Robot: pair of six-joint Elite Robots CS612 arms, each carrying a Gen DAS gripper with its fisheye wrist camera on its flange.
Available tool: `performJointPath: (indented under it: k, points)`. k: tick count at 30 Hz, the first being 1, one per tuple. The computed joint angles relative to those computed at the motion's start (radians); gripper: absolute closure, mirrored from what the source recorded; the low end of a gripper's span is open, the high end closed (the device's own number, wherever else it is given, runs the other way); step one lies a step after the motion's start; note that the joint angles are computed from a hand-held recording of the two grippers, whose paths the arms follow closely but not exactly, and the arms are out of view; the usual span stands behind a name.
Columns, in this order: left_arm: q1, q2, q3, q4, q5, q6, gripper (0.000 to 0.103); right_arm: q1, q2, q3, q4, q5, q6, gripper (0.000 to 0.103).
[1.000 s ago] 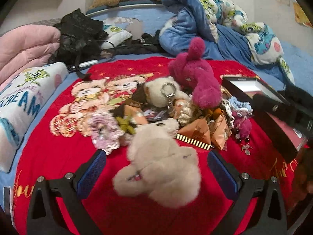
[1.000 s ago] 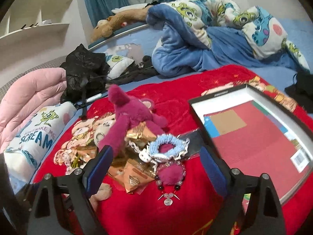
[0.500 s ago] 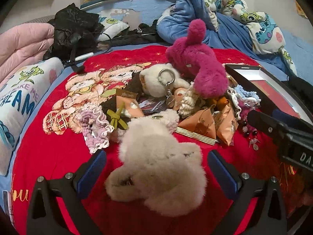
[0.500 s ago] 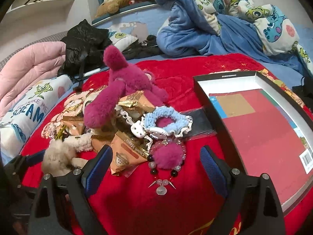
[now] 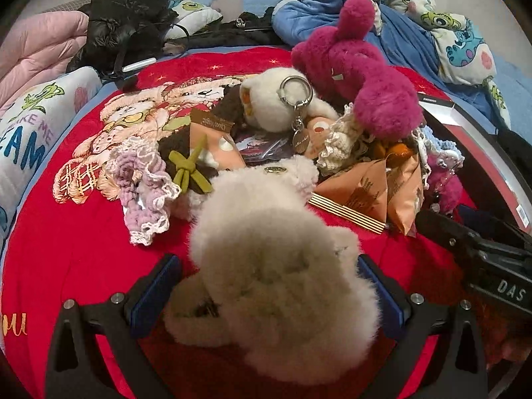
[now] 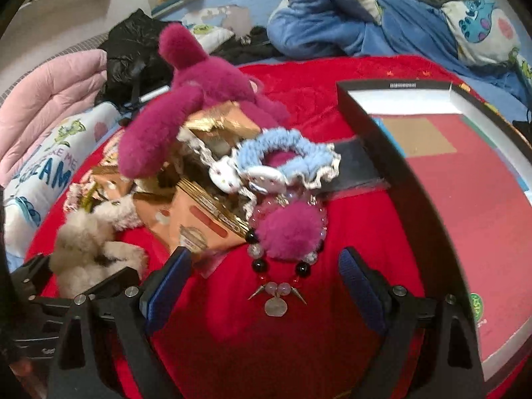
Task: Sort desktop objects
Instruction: 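Grasp the beige fluffy plush with the left tool while the right tool grasps the beaded keychain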
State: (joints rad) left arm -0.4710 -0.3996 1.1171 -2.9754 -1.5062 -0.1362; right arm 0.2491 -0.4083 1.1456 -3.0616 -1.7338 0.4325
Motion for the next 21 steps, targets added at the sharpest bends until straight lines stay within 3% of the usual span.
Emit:
performJointPath:
  k: [5, 9, 19, 21]
  points:
    - [-0.007, 0.001, -0.004, 0.027, 0.025, 0.013, 0.000, 0.002, 0.002, -0.010, 0.036, -0.021, 0.010, 0.021]
    - [-0.006, 0.002, -0.008, 0.037, 0.019, 0.009, 0.000, 0.009, 0.002, -0.019, 0.072, -0.075, 0.028, 0.033]
    - [-0.006, 0.004, -0.010, 0.039, 0.021, 0.013, 0.000, 0.013, 0.005, -0.031, 0.113, -0.111, 0.022, 0.035]
    - [-0.005, 0.004, -0.009, 0.038, 0.020, 0.013, 0.000, 0.015, 0.004, -0.031, 0.120, -0.125, 0.028, 0.048]
